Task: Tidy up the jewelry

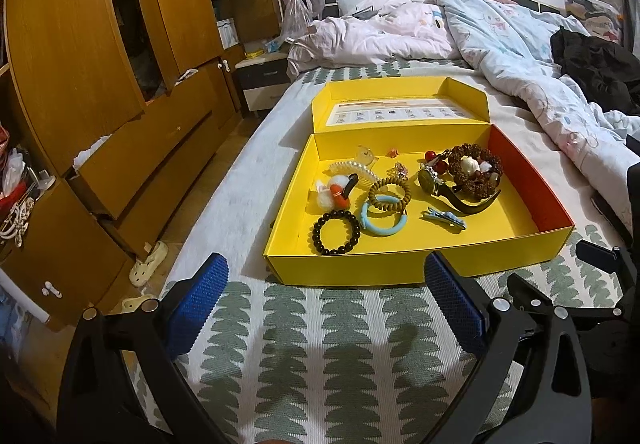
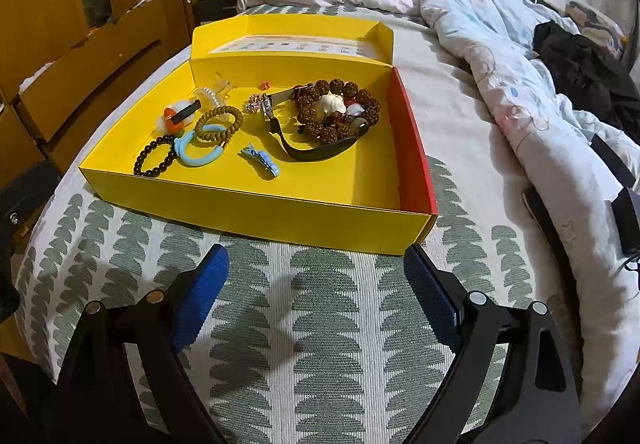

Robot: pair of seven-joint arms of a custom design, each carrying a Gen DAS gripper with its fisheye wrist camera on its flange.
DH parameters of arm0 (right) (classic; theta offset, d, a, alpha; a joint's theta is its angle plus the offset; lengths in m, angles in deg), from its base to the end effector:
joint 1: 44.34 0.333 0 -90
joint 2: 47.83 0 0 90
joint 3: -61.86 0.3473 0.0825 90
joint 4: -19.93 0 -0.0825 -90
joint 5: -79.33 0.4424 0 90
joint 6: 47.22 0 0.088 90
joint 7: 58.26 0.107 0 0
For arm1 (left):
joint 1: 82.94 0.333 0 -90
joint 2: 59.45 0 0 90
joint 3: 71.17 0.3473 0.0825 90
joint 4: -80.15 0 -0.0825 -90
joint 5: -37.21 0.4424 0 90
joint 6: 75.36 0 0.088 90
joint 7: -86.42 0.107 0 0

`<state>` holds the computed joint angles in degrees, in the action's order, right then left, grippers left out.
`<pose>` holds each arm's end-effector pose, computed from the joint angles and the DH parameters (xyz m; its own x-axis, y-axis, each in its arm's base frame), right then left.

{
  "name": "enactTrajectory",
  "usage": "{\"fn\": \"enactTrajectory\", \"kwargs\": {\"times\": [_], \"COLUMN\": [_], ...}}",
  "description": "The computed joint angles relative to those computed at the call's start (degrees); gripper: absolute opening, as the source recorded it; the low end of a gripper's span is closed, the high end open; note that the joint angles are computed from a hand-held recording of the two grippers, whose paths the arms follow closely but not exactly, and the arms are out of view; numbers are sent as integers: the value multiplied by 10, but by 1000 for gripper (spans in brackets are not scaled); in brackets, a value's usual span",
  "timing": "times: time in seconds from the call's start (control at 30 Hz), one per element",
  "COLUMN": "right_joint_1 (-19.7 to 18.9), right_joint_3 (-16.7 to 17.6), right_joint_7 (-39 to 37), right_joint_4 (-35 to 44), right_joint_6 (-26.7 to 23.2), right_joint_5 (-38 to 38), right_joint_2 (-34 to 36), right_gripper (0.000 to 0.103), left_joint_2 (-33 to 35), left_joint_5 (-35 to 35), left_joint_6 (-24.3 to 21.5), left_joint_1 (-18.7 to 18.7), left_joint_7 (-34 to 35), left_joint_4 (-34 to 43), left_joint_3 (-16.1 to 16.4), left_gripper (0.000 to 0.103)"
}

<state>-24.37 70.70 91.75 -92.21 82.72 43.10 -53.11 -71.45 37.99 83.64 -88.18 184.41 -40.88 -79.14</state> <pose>0.5509 0.2892 0.5774 -0.2440 -0.9681 0.0572 -0.7587 0.1539 -0.6330 0.5754 -0.1424 0.6209 -0.3137 -0.9380 -0.1474 -0.5823 0.3127 -0.7505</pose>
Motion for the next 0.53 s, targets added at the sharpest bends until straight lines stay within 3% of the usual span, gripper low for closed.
{"fn": "enactTrajectory", "kwargs": {"times": [0.53], "right_joint_1": [-4], "right_joint_3": [0], "right_joint_7": [-7], "right_joint_4": [-10], "right_joint_6": [3], "right_joint_5": [1], "right_joint_2": [-8], "right_gripper": [89], "left_joint_2": [2], "left_joint_5": [-15], "left_joint_6": [-19], "left_joint_1": [-4], "left_joint_7": [18], "left_joint_4": [4], "left_joint_3": [1], "left_gripper": [97]}}
